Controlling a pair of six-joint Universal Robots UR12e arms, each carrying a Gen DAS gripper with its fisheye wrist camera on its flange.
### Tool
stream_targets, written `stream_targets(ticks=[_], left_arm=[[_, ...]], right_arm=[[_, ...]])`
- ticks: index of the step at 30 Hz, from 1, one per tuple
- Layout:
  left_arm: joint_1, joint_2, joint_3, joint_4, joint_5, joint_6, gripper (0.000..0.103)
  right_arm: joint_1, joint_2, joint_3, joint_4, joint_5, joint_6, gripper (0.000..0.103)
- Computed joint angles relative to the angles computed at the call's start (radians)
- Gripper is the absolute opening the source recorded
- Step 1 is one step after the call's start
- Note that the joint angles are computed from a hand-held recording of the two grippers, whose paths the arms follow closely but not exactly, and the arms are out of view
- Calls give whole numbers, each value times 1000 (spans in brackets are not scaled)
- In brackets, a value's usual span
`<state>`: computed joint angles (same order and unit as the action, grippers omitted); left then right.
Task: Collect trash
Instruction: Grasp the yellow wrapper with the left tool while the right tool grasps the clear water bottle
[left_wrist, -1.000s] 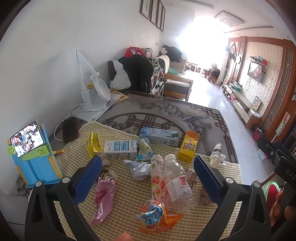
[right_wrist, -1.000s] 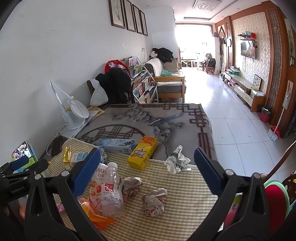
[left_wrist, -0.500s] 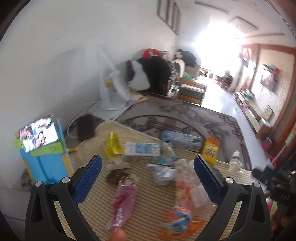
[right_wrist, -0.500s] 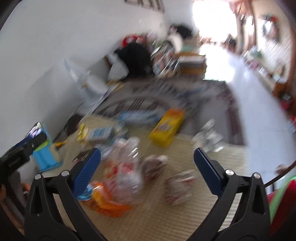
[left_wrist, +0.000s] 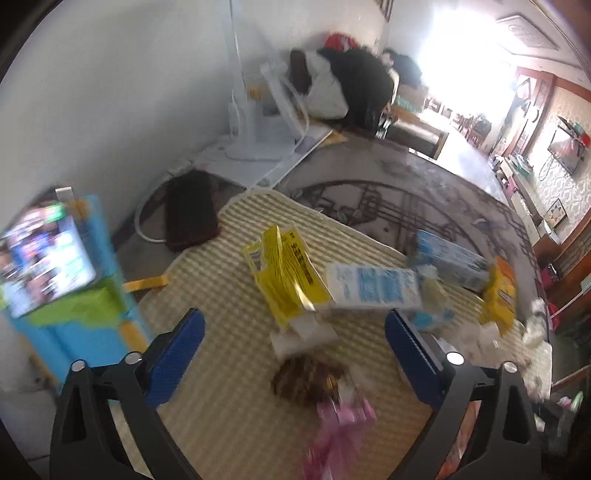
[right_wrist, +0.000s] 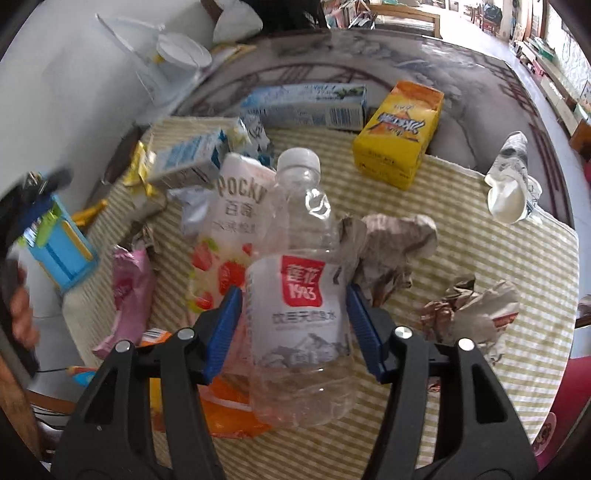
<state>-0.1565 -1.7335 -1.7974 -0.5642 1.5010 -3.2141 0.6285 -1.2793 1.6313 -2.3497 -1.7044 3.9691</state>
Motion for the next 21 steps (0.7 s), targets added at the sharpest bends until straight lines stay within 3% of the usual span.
stream_targets(ticks=[3,6,8,9,10,13,17,21], left_arm=[[10,-79,71,-67,-17,-7,78],[16,-149,136,-148,-31,-22,72],[21,-176,160,-179,-63,-31,63],[18,-188,172,-197,-56,-36,53],[17,-191,173,-196,-57,-40,45],[24,-187,160,-166,-98,-58,41],[25,-158,133,-116,-99,-52,40],[21,-75,61,-21,-108,-16,40]], right_arm=[[6,9,-19,29,-11,13,54],[11,7,-20,3,-34,59,53],[17,6,-23,-4,-56,79,53],[21,4,-27,-4,-72,93,53],[25,1,-27,-10,-88,107,53],[35,-7,-30,-28,-131,132,53],[45,-15,-30,-56,-176,135,53],[53,-34,-13,-101,-217,123,53]])
